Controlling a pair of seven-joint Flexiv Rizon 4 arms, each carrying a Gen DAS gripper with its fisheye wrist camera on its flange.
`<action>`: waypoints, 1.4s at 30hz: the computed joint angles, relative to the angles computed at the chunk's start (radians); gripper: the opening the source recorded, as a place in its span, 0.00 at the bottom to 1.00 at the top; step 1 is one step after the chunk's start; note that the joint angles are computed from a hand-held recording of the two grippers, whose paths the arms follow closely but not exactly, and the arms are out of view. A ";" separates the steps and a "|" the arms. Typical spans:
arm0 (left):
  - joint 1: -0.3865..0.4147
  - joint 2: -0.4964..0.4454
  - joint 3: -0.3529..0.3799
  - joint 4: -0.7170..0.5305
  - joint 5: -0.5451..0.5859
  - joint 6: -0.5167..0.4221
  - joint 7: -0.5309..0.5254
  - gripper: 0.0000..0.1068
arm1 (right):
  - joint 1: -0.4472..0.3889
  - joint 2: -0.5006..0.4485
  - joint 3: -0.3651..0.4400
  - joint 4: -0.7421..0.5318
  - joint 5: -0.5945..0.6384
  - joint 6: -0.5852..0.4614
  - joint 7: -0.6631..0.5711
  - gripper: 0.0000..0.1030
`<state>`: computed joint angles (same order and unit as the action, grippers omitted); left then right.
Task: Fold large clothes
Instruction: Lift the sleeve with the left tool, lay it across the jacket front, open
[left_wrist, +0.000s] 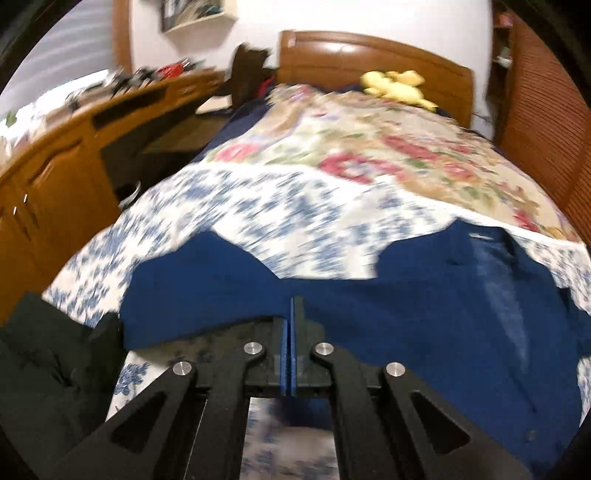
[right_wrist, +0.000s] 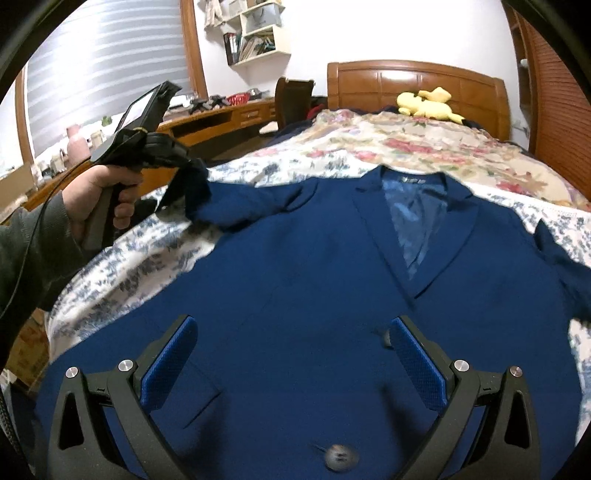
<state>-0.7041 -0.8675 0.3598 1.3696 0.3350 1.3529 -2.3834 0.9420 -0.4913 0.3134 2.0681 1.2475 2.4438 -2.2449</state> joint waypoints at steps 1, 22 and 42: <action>-0.016 0.004 0.006 -0.012 0.007 -0.010 0.003 0.01 | 0.000 0.009 0.002 0.010 0.001 0.015 0.004 1.00; -0.110 0.016 -0.147 -0.064 0.078 -0.019 0.186 0.08 | -0.055 0.018 0.024 0.046 0.044 0.125 0.049 1.00; -0.129 -0.020 0.013 0.142 -0.136 0.184 0.229 0.61 | -0.116 0.015 0.018 -0.035 0.111 0.000 -0.146 1.00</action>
<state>-0.8326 -0.8879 0.3726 1.5112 0.1993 1.5368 -2.1540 0.8256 -0.4760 0.3312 2.0333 1.3587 2.4442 -2.3912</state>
